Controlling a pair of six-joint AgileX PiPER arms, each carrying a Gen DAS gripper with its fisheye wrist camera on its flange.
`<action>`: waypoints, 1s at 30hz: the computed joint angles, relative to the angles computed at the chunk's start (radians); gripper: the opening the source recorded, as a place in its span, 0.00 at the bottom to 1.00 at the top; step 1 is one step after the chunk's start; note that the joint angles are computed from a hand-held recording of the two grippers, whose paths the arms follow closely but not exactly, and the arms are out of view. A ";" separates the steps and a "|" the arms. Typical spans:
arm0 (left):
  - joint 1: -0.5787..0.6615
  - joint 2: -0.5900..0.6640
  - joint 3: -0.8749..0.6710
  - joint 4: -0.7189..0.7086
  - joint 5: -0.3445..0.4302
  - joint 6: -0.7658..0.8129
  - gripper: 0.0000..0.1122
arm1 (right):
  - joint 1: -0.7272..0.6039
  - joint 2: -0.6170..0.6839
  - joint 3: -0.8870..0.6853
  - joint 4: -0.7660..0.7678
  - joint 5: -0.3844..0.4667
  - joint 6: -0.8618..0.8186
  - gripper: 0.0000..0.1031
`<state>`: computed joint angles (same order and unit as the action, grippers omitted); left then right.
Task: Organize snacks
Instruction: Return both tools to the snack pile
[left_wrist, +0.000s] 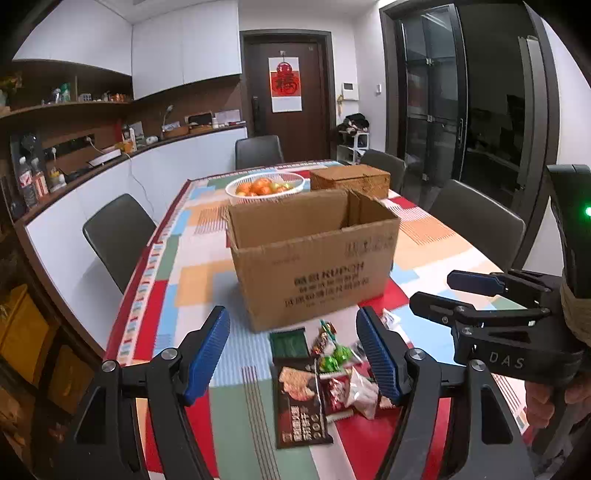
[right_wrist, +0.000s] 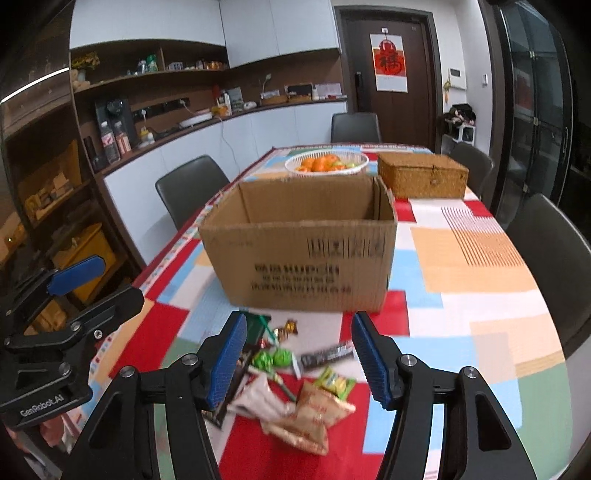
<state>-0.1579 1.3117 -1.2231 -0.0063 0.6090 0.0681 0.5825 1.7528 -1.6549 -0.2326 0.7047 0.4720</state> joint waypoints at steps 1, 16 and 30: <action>0.003 -0.007 0.020 -0.022 -0.007 0.023 0.63 | 0.002 -0.006 0.014 -0.004 -0.003 0.006 0.58; 0.003 -0.023 0.219 -0.194 -0.099 0.239 0.62 | 0.018 -0.021 0.189 0.004 -0.025 0.055 0.58; 0.032 0.096 0.240 -0.388 -0.105 0.451 0.57 | -0.039 0.072 0.202 0.146 -0.034 -0.020 0.58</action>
<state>-0.1257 1.4073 -0.9835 -0.3947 0.5038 0.5194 0.5435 1.8252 -1.4533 -0.0869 0.6704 0.4517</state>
